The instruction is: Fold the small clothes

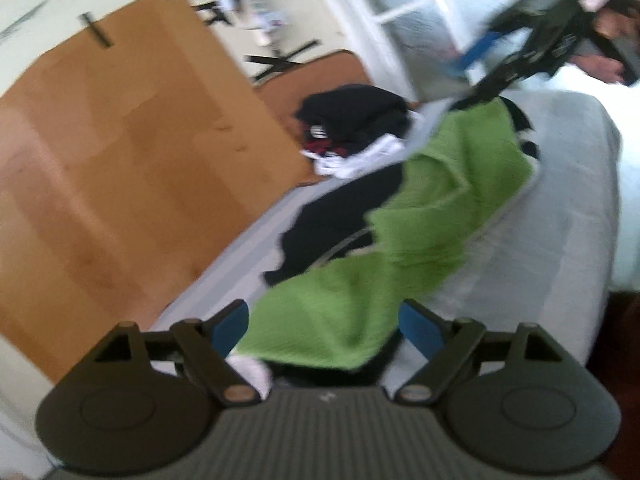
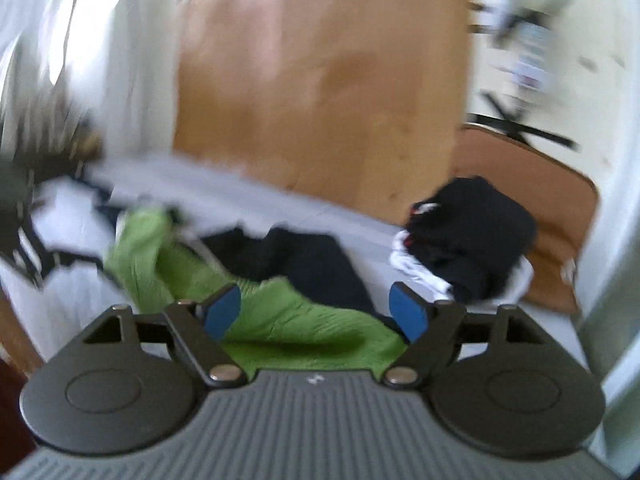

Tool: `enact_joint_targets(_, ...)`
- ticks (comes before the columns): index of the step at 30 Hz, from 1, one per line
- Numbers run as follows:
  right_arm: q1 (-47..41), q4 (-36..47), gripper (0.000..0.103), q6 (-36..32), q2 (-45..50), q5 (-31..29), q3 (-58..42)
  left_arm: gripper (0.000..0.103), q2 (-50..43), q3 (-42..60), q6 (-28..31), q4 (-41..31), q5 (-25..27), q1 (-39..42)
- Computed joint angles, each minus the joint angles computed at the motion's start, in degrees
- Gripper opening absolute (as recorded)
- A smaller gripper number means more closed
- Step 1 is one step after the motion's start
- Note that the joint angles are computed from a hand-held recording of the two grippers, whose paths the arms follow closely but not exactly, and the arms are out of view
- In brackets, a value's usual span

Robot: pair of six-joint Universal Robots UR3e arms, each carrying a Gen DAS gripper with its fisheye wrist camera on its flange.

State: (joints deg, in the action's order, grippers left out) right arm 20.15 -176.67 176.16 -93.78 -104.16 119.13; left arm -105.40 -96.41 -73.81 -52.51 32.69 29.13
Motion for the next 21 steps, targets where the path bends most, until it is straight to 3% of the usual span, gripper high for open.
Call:
enact_joint_targets(1, 0.6, 2.8, 0.083, -1.3, 1.9, -0.4, -2.8, 0.086, 0.7, -1.1, 2.4, -0.7, 0.5, -0.4)
enact_joint_targets(3, -3.8, 7.5, 0.083, -6.6, 2.5, 5.1, -4.9, 0.086, 1.6, -4.2, 4.2, 1.2, 1.4, -1.3)
enact_joint_targets(7, -6.2, 13.5, 0.082, -13.0, 7.2, 6.3, -10.3, 0.086, 0.1, -7.2, 0.8, 10.3, 3.9, -3.6)
enact_joint_targets(8, -7.3, 15.5, 0.075, -13.0, 7.6, 7.8, -11.0, 0.085, -0.7, -7.9, -1.3, 14.0, 4.4, -4.1)
enact_joint_targets(9, -8.1, 16.8, 0.064, -13.4, 7.4, 9.1, -10.7, 0.078, -1.6, -8.7, -4.1, 18.4, 5.2, -4.8)
enact_joint_targets(10, -8.0, 17.0, 0.040, -14.5, 6.7, 8.9, -9.8, 0.068, -2.7, -9.3, -7.1, 23.3, 6.3, -5.3)
enact_joint_targets(11, -6.8, 14.8, 0.024, -15.6, 6.1, 7.2, -8.1, 0.044, -4.3, -8.8, -10.1, 27.6, 7.6, -5.9)
enact_joint_targets(12, -6.1, 12.3, 0.015, -17.1, 4.3, 6.7, -5.4, 0.025, -5.4, -8.3, -12.7, 30.5, 8.9, -6.3)
enact_joint_targets(13, -6.1, 10.0, 0.013, -17.6, 1.7, 7.6, -2.3, 0.020, -6.1, -7.1, -14.2, 30.4, 9.4, -6.3)
enact_joint_targets(17, -1.7, -3.8, 0.012, -11.7, -2.7, 1.7, 5.4, 0.015, -7.0, -5.7, -21.7, 34.2, 3.8, -3.7)
enact_joint_targets(20, 5.6, -16.3, 0.012, -10.4, 1.7, -10.8, 3.2, 0.015, -8.2, -4.7, -34.7, 46.7, -4.7, -1.1)
enact_joint_targets(21, 8.7, -19.2, 0.012, -11.6, 4.5, -16.2, 0.1, 0.014, -9.6, -3.0, -43.3, 54.9, -7.4, -0.2)
